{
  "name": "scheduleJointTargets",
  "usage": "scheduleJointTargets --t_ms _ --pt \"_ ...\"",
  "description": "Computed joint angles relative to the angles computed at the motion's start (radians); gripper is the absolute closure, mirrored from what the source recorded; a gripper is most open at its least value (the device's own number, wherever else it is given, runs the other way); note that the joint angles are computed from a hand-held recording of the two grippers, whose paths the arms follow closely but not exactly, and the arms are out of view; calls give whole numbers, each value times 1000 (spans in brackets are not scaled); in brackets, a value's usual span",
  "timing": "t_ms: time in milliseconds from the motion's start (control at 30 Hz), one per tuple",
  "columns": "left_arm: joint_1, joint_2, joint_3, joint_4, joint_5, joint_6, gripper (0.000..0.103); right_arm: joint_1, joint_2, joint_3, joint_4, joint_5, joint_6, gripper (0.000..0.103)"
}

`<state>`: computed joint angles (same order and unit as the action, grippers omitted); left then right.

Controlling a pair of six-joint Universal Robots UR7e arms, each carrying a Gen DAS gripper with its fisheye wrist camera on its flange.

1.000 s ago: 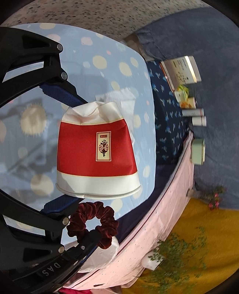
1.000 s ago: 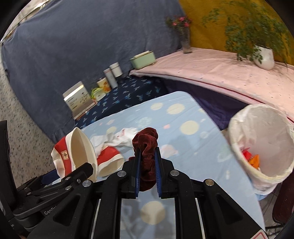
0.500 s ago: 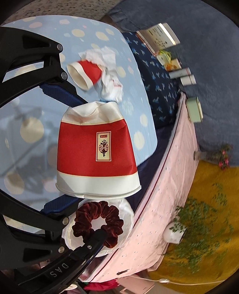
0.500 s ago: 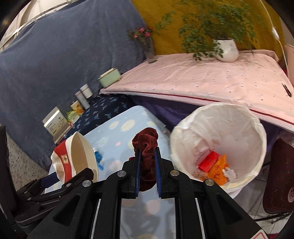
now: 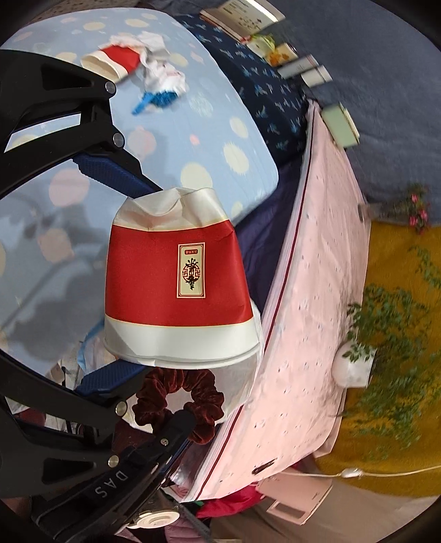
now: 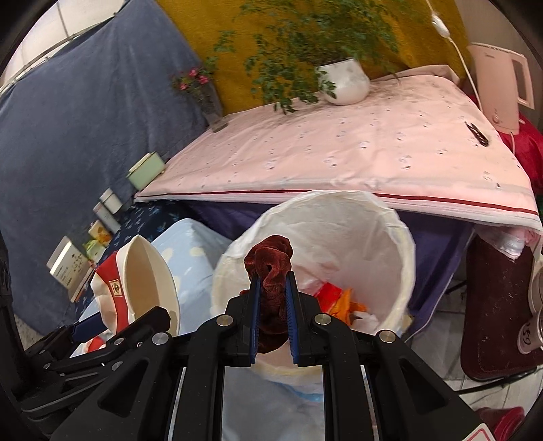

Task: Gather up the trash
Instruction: 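Carry the cup and scrunchie over the wastebasket and release both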

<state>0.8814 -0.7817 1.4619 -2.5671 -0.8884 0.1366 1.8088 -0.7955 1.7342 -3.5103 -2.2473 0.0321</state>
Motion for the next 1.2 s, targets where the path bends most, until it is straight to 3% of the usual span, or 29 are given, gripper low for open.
scheduleJointTargets --t_ms 333,400,1200 --pt "5 82 -76 44 -50 1 20 -47 -33 28 -25 -6 26 88" --pt "9 93 -87 38 -49 -8 17 -50 -31 22 -25 -9 24 83" --pt "36 21 -21 -23 55 -73 14 1 23 -33 18 -17 1 67"
